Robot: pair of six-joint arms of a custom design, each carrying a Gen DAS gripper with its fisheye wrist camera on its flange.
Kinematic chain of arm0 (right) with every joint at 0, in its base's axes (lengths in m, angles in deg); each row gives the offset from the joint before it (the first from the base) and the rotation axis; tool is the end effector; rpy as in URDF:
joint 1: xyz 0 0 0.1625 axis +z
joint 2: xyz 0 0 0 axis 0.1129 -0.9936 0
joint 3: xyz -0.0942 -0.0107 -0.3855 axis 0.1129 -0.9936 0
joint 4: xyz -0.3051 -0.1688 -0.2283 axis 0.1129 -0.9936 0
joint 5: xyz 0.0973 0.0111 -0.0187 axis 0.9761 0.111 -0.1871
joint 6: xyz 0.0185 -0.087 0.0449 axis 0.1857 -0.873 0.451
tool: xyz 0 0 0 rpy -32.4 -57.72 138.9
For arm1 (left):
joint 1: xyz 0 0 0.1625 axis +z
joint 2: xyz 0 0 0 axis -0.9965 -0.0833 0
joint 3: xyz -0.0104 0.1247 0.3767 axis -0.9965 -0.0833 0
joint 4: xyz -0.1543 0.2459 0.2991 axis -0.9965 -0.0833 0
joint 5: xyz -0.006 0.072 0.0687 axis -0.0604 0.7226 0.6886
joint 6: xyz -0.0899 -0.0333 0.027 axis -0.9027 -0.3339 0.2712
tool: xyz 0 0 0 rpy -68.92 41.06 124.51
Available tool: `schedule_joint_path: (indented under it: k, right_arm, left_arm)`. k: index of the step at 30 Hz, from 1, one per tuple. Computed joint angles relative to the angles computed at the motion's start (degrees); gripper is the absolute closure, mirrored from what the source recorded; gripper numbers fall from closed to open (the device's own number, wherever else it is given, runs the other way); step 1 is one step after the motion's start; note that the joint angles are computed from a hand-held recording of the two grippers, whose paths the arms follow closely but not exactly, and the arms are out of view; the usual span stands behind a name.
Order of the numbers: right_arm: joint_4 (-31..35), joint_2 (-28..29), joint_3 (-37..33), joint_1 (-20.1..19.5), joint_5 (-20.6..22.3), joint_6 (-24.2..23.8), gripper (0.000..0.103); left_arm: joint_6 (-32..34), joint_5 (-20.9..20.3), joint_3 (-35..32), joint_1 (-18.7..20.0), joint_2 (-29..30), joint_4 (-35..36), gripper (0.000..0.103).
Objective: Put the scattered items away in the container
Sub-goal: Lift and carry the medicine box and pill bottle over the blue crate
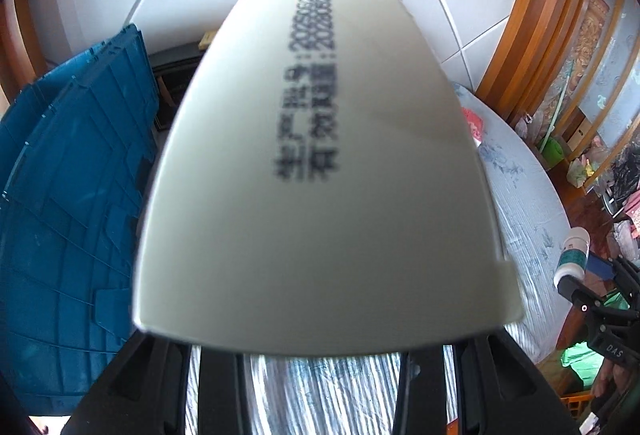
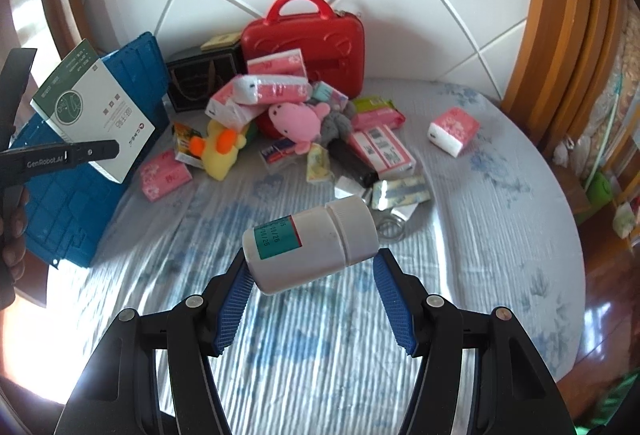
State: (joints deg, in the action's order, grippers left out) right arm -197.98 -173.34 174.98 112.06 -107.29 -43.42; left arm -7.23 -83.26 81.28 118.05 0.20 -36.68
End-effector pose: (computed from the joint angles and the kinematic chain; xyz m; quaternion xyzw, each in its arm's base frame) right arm 0.2406 -0.3099 0.3013 0.2328 -0.8733 0.2659 0.3354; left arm -0.3708 -0.4548 0.2385 0.4016 0.8816 -0.1253 0.2141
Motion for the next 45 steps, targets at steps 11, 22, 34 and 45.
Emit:
schedule_joint_path:
  k: [11,22,34,45]
  right_arm:
    - [0.2,5.0,-3.9,8.6,-3.5,6.2,0.043]
    - [0.0,13.1,-8.5,16.1,-6.3,12.4,0.042]
    - [0.4,23.3,-15.3,22.8,-7.4,14.7,0.042]
    - [0.2,33.4,-23.6,27.4,-6.2,12.6,0.042]
  left_arm:
    - [6.1,-1.6,-1.4,0.2,-13.3,9.1,0.069]
    - [9.3,-3.1,-5.6,1.9,-13.8,10.0,0.069]
    - [13.2,-3.4,-10.1,5.7,-16.5,9.8,0.069]
    - [16.7,-3.7,-16.5,11.7,-17.1,8.8,0.069]
